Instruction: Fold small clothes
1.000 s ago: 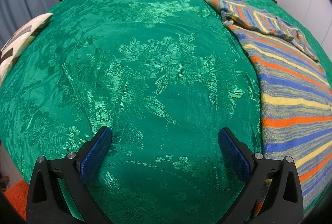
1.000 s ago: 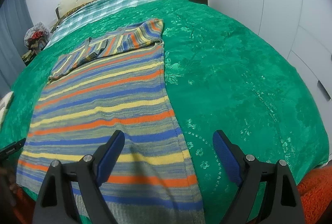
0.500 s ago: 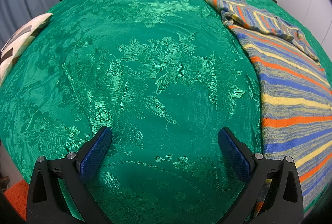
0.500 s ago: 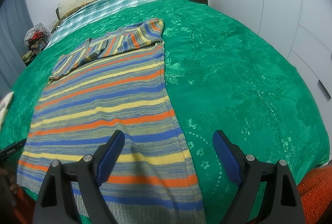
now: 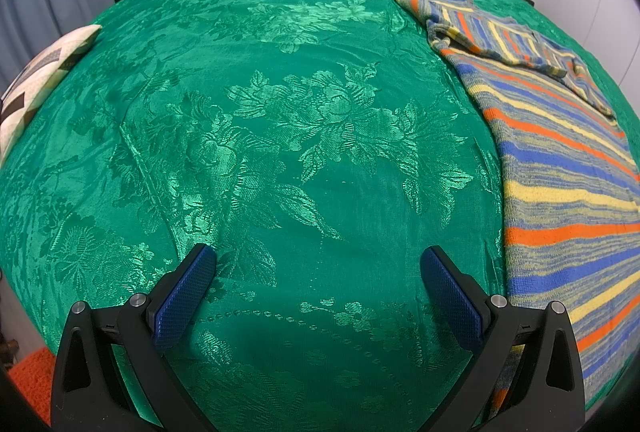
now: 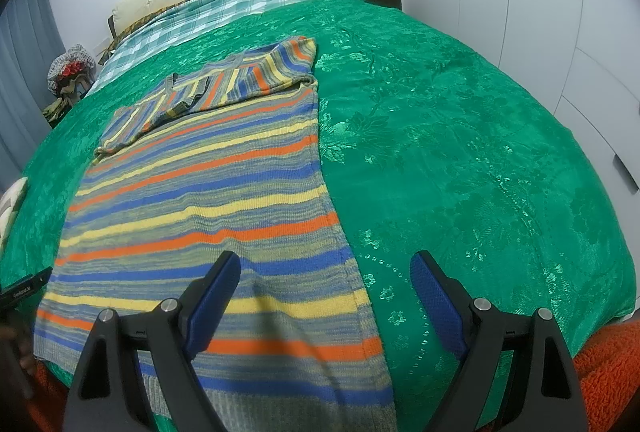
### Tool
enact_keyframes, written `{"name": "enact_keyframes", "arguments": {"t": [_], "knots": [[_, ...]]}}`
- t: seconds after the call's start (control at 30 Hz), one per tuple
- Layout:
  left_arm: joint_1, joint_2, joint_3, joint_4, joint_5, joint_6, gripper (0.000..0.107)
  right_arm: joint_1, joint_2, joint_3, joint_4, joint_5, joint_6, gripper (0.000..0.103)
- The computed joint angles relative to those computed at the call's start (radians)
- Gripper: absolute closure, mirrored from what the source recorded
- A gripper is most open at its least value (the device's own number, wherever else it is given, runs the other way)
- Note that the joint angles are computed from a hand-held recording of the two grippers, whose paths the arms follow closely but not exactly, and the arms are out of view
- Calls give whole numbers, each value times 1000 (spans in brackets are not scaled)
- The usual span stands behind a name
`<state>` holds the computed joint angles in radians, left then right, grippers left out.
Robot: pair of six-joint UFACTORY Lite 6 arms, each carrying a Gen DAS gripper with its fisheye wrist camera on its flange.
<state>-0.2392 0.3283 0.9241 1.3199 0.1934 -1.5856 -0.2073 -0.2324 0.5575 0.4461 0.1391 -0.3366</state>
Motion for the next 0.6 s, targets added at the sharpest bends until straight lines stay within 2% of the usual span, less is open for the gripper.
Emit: {"name": "enact_keyframes", "arguments": {"t": [0.6], "knots": [[0,-3,-5,10,-1,-9,4,0,-1,0,7,0,-5,17]]}}
